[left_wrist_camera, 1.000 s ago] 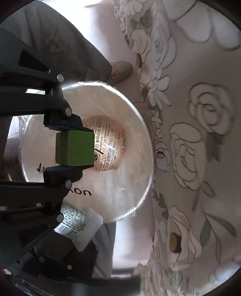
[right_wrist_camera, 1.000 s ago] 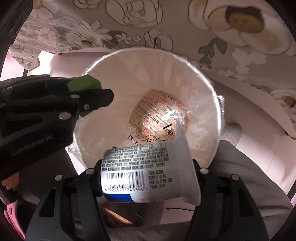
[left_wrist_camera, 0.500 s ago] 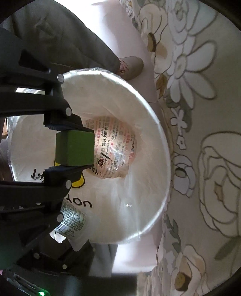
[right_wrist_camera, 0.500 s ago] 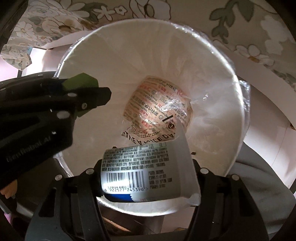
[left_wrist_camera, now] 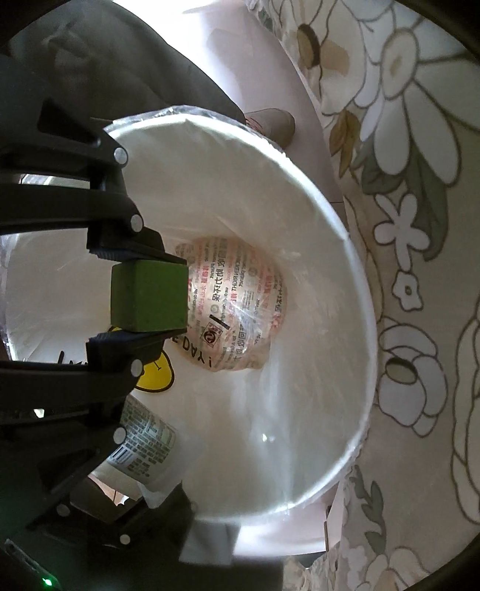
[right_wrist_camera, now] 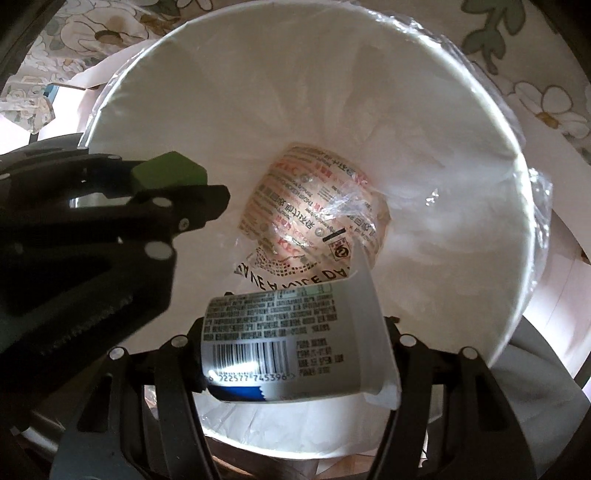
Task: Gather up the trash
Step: 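Open both tools to drop the yogurt cup and green block into the bin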
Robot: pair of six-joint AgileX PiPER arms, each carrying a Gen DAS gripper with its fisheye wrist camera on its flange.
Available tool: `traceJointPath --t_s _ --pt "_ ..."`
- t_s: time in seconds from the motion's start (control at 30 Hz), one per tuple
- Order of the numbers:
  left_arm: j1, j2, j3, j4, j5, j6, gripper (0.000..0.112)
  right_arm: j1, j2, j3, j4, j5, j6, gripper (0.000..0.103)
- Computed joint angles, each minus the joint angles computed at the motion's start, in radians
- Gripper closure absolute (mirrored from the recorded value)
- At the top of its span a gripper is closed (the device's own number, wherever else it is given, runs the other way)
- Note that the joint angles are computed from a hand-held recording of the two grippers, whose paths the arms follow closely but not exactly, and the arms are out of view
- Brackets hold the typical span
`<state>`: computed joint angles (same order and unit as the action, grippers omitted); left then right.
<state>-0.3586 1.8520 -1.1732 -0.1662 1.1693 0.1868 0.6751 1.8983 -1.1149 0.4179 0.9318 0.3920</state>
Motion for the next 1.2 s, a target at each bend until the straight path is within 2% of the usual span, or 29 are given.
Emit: traceJointPath --t_s 0.37,0.4,0.43,0.5,1.0,1.2 --pt "-0.002 0.031 0.014 -0.01 -0.016 -0.003 0.08 -0.004 0.005 -0.002 0.005 -0.006 -0.007 0.039" --pt "-0.002 0.032 0.014 -0.008 -0.015 -0.005 0.077 -0.004 0.006 -0.005 0.002 -0.003 -0.003 0.038" --pt "-0.002 0.035 0.012 -0.005 -0.013 -0.01 0.067 -0.005 0.01 -0.011 -0.003 0.007 0.004 0.038" --pt "0.0 0.042 0.008 -0.002 -0.004 -0.024 0.057 -0.003 0.017 -0.022 -0.014 0.023 0.021 0.038" --pt "0.013 0.033 0.004 -0.02 -0.005 -0.028 0.057 0.009 -0.004 -0.043 -0.034 0.053 0.052 0.036" --pt "0.021 -0.009 0.015 -0.011 0.003 -0.04 0.057 0.022 -0.039 -0.029 -0.064 0.056 0.075 0.036"
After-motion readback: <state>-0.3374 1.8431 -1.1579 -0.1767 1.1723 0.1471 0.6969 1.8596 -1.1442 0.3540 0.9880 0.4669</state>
